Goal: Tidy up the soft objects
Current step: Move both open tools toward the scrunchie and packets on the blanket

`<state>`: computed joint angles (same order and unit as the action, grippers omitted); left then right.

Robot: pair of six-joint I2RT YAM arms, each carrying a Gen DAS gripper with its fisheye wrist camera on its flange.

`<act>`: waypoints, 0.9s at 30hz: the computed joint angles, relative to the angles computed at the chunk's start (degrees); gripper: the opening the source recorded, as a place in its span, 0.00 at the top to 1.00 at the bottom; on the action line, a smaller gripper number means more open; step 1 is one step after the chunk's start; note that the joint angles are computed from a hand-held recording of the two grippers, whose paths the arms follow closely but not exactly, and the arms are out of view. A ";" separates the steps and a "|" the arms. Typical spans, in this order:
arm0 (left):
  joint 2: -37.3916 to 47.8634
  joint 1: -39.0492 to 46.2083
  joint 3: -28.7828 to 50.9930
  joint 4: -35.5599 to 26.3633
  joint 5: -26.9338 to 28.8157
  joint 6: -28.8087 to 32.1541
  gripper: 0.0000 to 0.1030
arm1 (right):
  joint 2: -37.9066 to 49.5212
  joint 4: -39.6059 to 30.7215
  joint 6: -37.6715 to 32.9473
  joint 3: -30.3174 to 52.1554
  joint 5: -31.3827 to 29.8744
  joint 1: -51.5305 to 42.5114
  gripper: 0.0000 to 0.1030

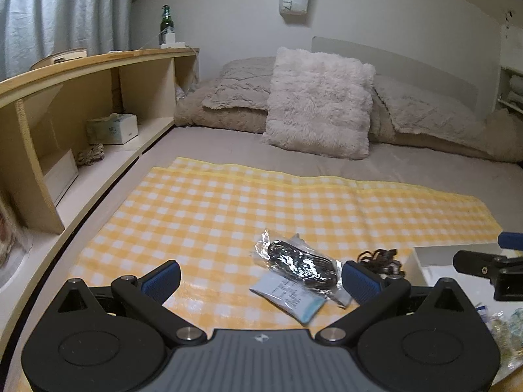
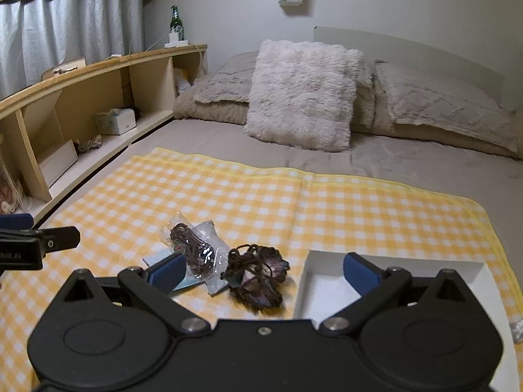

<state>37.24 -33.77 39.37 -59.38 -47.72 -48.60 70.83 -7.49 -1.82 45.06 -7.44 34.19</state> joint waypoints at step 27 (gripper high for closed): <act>32.18 40.82 -12.74 50.75 46.17 55.61 0.00 | 32.19 4.96 -5.11 17.17 -0.42 1.74 0.00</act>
<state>69.42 7.05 26.63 -8.63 -1.55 7.01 103.03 -2.53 -6.92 62.22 -7.85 35.92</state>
